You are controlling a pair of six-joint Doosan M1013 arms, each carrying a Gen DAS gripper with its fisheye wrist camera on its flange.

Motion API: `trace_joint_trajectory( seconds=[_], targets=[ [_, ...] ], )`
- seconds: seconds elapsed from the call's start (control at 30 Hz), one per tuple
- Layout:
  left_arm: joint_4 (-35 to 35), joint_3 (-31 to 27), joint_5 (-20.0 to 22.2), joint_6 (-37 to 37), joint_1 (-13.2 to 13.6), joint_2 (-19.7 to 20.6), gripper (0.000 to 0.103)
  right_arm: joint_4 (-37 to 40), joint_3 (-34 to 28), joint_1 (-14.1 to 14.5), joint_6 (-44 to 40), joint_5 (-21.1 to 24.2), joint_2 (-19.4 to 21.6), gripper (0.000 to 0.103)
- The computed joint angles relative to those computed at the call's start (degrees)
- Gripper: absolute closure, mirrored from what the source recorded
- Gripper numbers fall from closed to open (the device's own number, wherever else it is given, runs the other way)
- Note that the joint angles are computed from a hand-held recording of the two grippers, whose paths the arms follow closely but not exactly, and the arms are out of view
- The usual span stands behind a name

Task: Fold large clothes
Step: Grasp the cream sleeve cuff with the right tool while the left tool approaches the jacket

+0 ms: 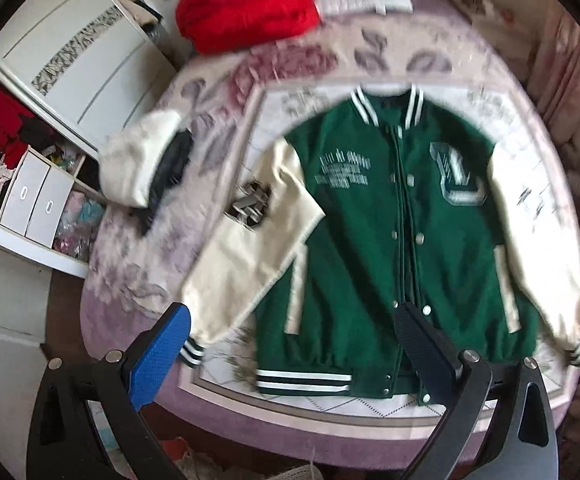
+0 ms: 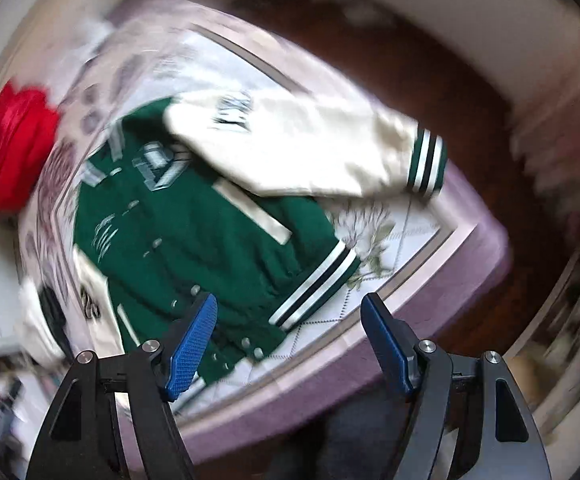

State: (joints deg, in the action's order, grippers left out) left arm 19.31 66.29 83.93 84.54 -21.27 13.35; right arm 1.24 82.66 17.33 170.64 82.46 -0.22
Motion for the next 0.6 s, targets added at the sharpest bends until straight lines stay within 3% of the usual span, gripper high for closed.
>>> trace_joint_trajectory(
  seconds=[0.1, 0.2, 0.37, 0.47, 0.5, 0.53, 0.57, 0.6],
  targets=[
    [1.74, 2.98, 0.96, -2.94, -2.28, 2.50, 0.000, 5.00, 12.66, -4.48, 3.71, -12.84, -3.79, 0.027],
    [1.68, 4.82, 0.73, -5.17, -4.00, 4.95, 0.000, 5.87, 23.01, -8.53, 8.99, -22.14, -6.40, 0.027],
    [1.31, 7.53, -2.60, -6.02, -6.48, 8.23, 0.000, 1.33, 32.11, -12.67, 18.47, -35.21, -7.55, 0.026],
    [1.01, 8.38, -4.71, -6.32, -7.20, 9.42, 0.000, -9.59, 33.60, -12.48, 28.53, -40.32, -7.07, 0.025],
    [0.93, 8.51, -5.36, -6.37, -7.31, 9.79, 0.000, -12.99, 33.28, -12.22, 31.72, -40.27, -6.46, 0.032],
    [0.91, 8.46, -5.96, -6.72, -7.49, 10.25, 0.000, -16.64, 32.94, -11.93, 34.68, -39.74, -5.86, 0.060],
    [1.05, 8.43, -6.50, -7.19, -7.59, 10.54, 0.000, -18.95, 32.02, -11.93, 35.73, -37.88, -4.70, 0.079],
    [1.13, 8.35, -6.92, -7.67, -7.55, 10.75, 0.000, -19.49, 31.95, -12.09, 35.79, -38.38, -4.38, 0.087]
  ],
)
